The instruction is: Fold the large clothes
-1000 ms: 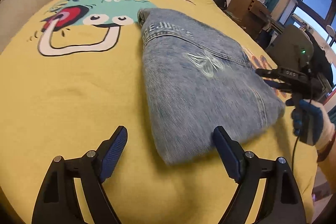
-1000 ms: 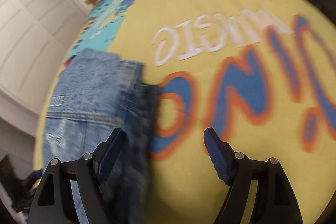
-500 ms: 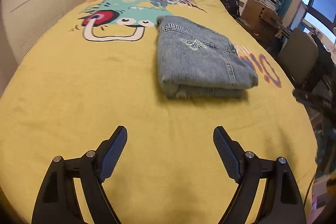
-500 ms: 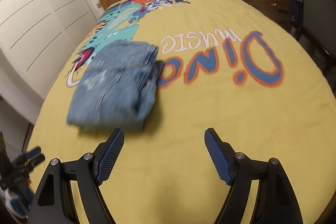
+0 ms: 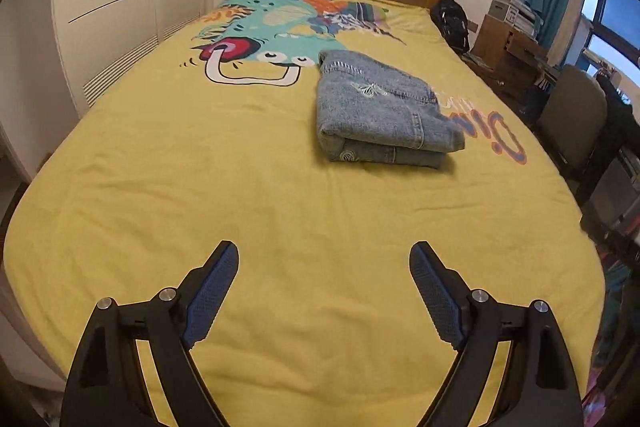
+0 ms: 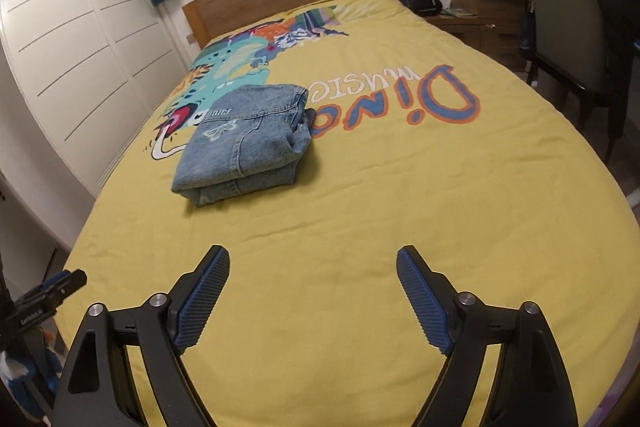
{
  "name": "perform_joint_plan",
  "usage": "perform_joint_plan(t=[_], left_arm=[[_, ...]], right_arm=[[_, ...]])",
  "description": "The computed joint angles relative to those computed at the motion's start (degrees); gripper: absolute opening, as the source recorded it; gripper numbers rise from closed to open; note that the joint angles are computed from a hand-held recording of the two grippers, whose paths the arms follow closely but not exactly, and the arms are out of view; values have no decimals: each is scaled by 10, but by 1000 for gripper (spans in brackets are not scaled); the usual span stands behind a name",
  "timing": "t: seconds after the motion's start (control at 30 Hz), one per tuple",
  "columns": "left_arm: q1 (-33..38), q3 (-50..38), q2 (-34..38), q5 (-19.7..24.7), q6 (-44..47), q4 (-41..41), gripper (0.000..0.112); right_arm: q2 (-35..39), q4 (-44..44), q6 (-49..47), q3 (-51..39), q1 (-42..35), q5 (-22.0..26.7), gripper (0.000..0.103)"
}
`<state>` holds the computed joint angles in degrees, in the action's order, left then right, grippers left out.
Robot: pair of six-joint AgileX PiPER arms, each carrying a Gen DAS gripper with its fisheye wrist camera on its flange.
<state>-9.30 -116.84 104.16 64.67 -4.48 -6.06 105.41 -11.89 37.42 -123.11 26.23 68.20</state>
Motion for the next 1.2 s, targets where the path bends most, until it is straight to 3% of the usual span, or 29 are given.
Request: perform_joint_plan(t=[0.07,0.57,0.83,0.93,1.0,1.2], left_arm=[[1,31,-27,-10,-3,1,84],[-58,186,-148,-86,-75,130,84],[-61,250,-169,-138,-114,158,84],[-59,264,-176,-148,-114,159,85],[-60,270,-179,-150,-116,159,92],[-67,284,-186,-157,-105,162,93]], right_arm=[[-22,-24,14,28,23,-4,103],[-79,-142,92,108,131,-15,103],[-84,-171,121,130,149,-13,103],[-84,-180,126,132,155,-11,103],[-85,-188,130,136,159,-11,103],[-78,-212,137,137,175,-4,103]])
